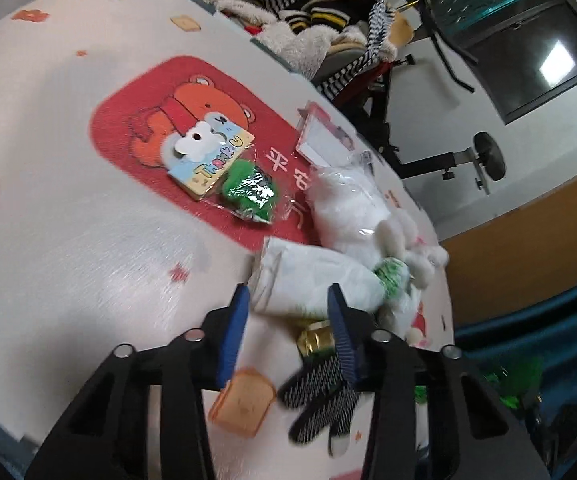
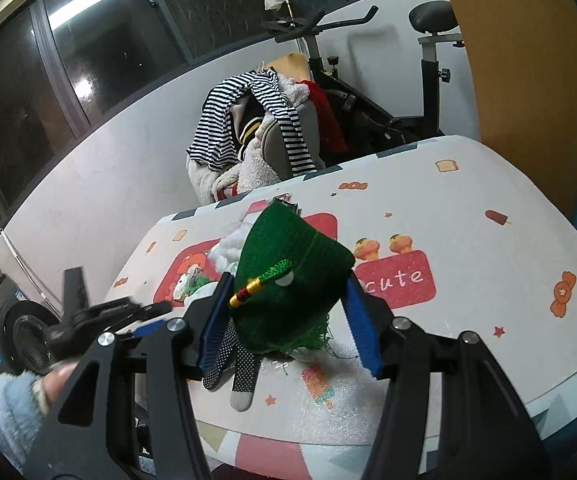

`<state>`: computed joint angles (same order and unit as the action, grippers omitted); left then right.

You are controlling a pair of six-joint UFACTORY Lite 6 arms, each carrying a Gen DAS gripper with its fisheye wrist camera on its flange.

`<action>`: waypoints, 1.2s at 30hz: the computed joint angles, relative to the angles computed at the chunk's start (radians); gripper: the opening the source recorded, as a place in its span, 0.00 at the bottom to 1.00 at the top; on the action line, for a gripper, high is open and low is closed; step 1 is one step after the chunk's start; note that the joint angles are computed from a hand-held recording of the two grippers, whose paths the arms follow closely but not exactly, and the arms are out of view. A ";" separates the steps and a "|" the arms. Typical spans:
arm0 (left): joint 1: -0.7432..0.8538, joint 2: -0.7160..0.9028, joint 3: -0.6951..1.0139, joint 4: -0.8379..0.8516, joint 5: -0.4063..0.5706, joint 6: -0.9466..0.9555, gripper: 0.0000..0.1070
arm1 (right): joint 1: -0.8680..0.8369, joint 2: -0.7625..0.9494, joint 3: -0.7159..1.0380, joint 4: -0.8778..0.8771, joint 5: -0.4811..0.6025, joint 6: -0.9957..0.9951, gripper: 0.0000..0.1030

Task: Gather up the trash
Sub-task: 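Grasp the white tissue bundle with the left gripper while the right gripper holds the hat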

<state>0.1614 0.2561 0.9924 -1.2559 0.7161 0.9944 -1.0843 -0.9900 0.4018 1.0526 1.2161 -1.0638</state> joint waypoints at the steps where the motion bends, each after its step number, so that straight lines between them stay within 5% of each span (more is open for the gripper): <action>1: -0.011 0.024 0.020 0.002 -0.014 -0.017 0.35 | -0.013 0.001 0.000 0.002 0.007 -0.012 0.54; 8: -0.033 0.143 0.088 -0.051 -0.002 -0.024 0.35 | -0.113 0.024 0.009 -0.004 0.064 -0.083 0.54; 12: -0.014 0.140 0.087 -0.053 0.022 -0.027 0.13 | -0.159 0.031 0.013 -0.008 0.095 -0.093 0.54; 23: 0.038 -0.215 0.165 0.077 0.131 0.043 0.05 | -0.287 0.047 0.076 0.031 0.224 -0.142 0.54; 30: 0.118 -0.330 0.319 0.118 0.302 0.026 0.03 | -0.369 0.041 0.134 0.052 0.337 -0.148 0.54; 36: 0.208 -0.427 0.292 0.135 0.440 0.048 0.02 | -0.504 0.027 0.180 0.059 0.497 -0.176 0.54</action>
